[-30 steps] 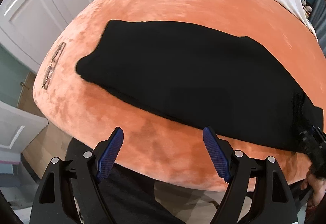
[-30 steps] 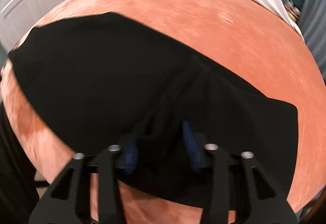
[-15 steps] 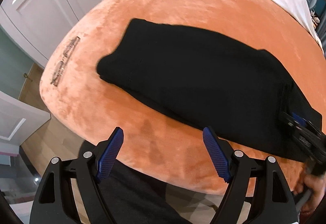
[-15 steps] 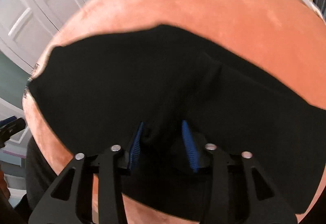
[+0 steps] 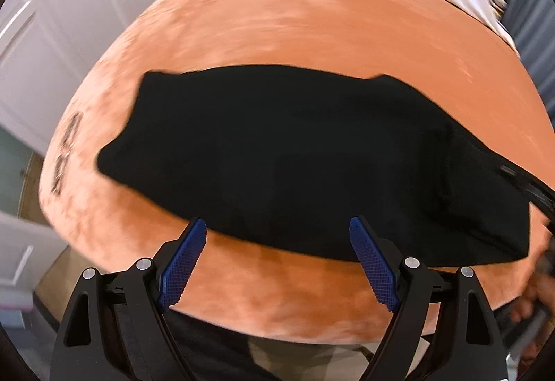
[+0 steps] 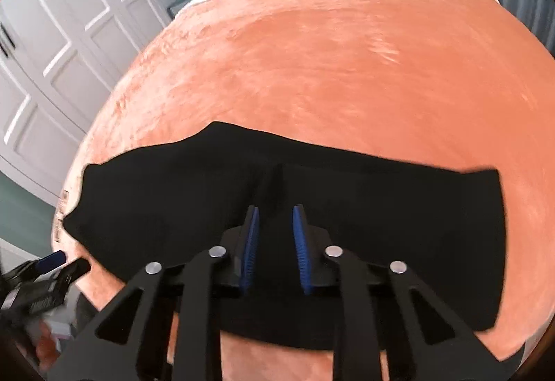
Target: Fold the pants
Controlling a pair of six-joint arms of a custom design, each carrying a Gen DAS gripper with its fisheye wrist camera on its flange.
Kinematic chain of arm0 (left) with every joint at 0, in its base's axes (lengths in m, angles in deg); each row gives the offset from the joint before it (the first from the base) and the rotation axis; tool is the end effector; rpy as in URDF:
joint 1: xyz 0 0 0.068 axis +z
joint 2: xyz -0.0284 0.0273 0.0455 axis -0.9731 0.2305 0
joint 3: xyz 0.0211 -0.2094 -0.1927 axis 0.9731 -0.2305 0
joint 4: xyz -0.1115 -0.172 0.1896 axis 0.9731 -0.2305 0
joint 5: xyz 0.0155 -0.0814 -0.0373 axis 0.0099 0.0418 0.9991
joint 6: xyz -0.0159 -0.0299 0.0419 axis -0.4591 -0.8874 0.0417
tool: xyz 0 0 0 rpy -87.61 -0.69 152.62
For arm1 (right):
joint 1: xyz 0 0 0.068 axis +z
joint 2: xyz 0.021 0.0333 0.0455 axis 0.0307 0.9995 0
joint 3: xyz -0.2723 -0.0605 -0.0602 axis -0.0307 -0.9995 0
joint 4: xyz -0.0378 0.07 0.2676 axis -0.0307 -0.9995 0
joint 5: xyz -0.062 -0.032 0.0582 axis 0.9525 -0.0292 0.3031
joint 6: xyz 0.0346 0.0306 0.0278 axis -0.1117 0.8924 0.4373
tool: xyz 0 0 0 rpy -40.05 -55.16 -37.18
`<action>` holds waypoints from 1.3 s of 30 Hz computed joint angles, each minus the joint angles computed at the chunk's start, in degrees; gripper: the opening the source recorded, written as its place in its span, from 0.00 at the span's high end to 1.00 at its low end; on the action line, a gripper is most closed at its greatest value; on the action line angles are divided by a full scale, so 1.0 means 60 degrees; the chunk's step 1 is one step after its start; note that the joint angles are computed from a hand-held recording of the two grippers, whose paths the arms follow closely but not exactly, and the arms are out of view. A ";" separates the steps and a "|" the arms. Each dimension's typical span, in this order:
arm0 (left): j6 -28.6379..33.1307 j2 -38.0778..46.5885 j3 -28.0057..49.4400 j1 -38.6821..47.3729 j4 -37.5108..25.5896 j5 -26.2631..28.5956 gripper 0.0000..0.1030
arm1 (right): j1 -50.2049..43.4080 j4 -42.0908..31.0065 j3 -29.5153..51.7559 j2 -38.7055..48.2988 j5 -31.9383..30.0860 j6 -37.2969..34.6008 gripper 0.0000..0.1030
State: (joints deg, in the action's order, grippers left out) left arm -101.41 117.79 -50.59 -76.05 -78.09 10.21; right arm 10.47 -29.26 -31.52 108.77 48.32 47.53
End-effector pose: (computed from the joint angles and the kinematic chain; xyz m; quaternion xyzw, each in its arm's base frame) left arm 0.2089 0.0047 0.1303 -0.1200 0.9753 0.0133 0.1852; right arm 0.2978 0.0546 0.1128 -0.0920 0.9586 0.1419 0.2292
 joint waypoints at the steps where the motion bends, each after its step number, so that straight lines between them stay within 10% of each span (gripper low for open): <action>1: -0.0092 0.0160 0.0146 -0.0359 -0.0054 -0.0091 0.20 | 0.0229 -0.0046 0.0307 0.0328 0.0152 0.0121 0.81; 5: -0.0334 0.0493 0.0462 -0.1305 -0.0085 -0.0573 0.20 | 0.0749 -0.0942 0.1810 0.1804 0.1065 0.0496 0.64; 7: -0.0439 0.0649 0.0522 -0.1555 0.0000 -0.0581 0.20 | 0.0864 -0.1215 0.2282 0.2419 0.1366 0.0485 0.35; 10: -0.0622 0.1117 0.0602 -0.1928 0.0194 -0.0600 0.20 | 0.1578 -0.0642 0.2202 0.3073 0.2828 -0.0383 0.32; 19: -0.0731 0.2001 0.0626 -0.1851 0.0530 -0.0402 0.20 | 0.2003 -0.0576 0.1834 0.2483 0.3118 0.0365 0.80; 28: -0.0797 0.2252 0.0704 -0.1291 0.0416 -0.0197 0.20 | 0.3330 -0.0076 0.1298 0.2191 0.3005 -0.0074 0.60; 31: -0.0633 0.1744 0.0687 -0.0935 0.0283 -0.0158 0.20 | 0.1535 0.0241 -0.0198 -0.0389 0.0076 0.0172 0.61; 39: -0.1678 0.2819 0.2572 -0.2139 0.0286 0.0288 0.19 | -0.4736 -0.1060 -0.1328 -0.2370 -0.1093 -0.1946 0.71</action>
